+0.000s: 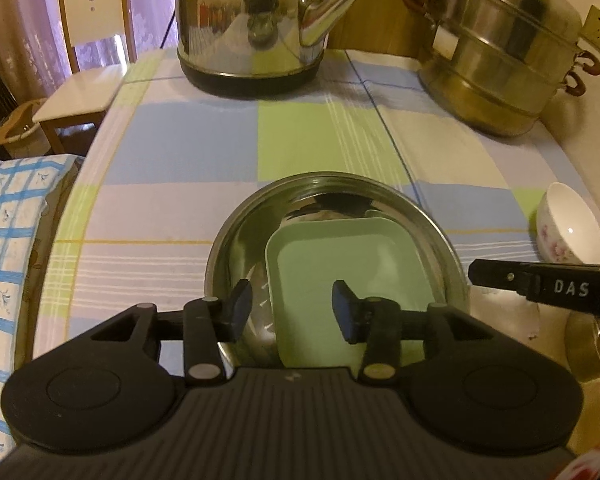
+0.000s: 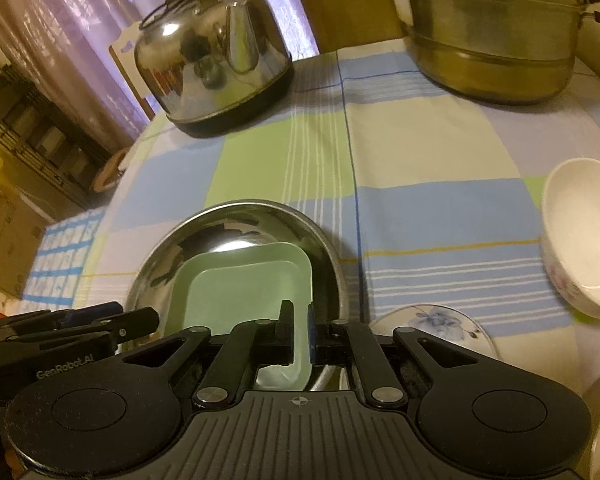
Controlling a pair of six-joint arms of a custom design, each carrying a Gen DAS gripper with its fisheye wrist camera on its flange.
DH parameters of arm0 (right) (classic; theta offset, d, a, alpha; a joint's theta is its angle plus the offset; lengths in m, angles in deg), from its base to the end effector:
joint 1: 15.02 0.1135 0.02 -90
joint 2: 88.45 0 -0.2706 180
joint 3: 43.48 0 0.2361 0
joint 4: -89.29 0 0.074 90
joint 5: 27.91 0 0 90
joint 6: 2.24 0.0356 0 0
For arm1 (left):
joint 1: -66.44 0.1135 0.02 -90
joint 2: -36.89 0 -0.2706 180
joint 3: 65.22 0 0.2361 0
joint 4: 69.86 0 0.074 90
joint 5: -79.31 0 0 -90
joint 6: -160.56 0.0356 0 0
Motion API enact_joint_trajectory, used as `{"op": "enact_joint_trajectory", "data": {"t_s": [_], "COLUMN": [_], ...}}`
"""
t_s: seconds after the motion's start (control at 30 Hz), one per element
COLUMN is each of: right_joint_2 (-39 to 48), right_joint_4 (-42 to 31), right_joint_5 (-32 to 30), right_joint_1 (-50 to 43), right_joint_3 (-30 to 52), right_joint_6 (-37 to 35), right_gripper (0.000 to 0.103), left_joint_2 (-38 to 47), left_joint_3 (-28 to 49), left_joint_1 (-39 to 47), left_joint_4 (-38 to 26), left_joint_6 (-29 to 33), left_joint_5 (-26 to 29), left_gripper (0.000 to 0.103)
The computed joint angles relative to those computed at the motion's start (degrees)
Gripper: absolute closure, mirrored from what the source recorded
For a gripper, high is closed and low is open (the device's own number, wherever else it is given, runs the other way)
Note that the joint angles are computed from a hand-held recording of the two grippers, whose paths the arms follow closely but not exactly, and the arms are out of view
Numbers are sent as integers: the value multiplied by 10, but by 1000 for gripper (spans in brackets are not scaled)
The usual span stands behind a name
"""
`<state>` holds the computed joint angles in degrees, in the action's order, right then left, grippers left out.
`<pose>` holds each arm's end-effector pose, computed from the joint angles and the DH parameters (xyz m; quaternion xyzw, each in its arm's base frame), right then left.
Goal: Organize plates and bowls
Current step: 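Withdraw the open left tool from the basin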
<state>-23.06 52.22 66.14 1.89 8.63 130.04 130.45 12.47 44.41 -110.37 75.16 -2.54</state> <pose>0.1988 0.0578 0.2210 0.2181 0.9146 0.1385 0.3111 0.2988 -0.1264 0.2280 0.2399 0.9244 -0.1109 0.2748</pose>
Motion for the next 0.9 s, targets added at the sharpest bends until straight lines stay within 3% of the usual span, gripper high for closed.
{"op": "enact_joint_trajectory", "data": {"t_s": [0.03,0.1,0.17,0.5,0.6,0.9], "right_joint_2": [-15,-53,-89,-221,-254,-335], "right_joint_4": [-8,-26,-48,-180,-222,-331], "right_joint_5": [0,6,13,14,28,93], "right_joint_1": [-2,-3,1,17,42,171], "right_joint_3": [-2,-10,-15,-9,-5,8], "right_joint_6": [2,8,9,25,40,117], "right_gripper": [81,52,47,44,44,44], "left_joint_2": [-9,-31,-52,-164,-198,-284], "left_joint_3": [-3,-11,-20,-68,-85,-118], "left_joint_1": [-1,-5,-10,-47,-65,-152], "left_joint_4": [-5,-15,-26,-91,-106,-155], "left_joint_6": [-1,-2,-6,-45,-63,-144], "left_joint_5": [-3,-9,-12,-33,-44,-89], "left_gripper": [60,59,58,55,49,44]}}
